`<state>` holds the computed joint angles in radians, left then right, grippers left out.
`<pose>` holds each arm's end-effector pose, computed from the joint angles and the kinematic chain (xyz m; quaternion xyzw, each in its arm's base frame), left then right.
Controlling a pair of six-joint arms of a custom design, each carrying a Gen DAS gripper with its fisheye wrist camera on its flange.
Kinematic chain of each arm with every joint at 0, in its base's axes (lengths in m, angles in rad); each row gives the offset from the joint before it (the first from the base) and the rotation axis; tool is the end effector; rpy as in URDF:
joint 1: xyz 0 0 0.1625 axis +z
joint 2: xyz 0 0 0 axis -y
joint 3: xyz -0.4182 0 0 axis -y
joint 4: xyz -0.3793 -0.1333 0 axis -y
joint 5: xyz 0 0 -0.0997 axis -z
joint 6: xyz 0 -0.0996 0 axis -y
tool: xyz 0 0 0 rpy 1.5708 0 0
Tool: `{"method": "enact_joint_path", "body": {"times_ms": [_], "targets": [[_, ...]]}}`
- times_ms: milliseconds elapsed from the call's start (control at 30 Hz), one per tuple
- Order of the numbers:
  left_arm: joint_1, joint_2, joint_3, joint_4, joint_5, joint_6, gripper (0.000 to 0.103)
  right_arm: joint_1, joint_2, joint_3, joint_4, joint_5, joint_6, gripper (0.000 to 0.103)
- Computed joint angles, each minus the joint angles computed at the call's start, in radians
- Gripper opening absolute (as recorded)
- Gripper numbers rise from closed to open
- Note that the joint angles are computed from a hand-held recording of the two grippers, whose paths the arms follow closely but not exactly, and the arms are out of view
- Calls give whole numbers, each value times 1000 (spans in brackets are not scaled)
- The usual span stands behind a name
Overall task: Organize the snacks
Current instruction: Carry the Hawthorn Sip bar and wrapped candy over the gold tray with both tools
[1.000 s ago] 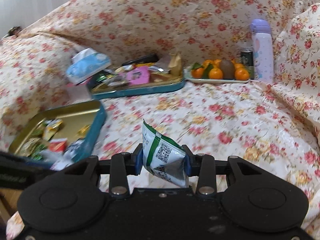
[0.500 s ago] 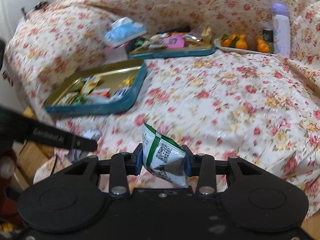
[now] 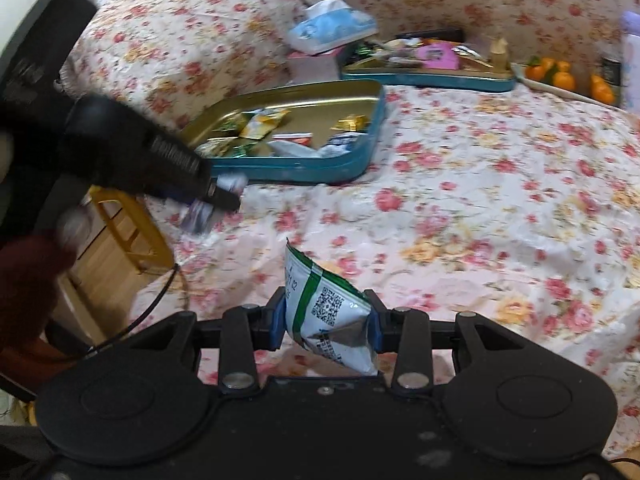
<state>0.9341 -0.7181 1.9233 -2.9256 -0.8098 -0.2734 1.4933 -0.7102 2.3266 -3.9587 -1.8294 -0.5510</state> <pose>-0.1705 -0.5703 0.0270 0.1400 0.9157 -0.2251 0.3022 0.0736 -0.4454 0.0567 0.1683 -0.9045 0.3179 0.2289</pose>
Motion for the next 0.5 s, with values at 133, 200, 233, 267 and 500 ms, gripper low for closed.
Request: {"method": "enact_joint_path", "body": {"times_ms": [133, 200, 233, 267, 500], "targets": [[25, 13, -51, -39, 47, 29, 27, 15, -5, -28, 59, 17, 5, 41], [40, 21, -79, -54, 63, 41, 27, 22, -9, -43, 87, 24, 3, 41], [50, 25, -97, -56, 68, 46, 27, 26, -10, -51, 101, 27, 6, 41], [58, 30, -114, -56, 74, 47, 27, 30, -10, -62, 115, 31, 9, 41], [112, 71, -247, -39, 89, 85, 27, 52, -10, -159, 214, 59, 31, 41]]}}
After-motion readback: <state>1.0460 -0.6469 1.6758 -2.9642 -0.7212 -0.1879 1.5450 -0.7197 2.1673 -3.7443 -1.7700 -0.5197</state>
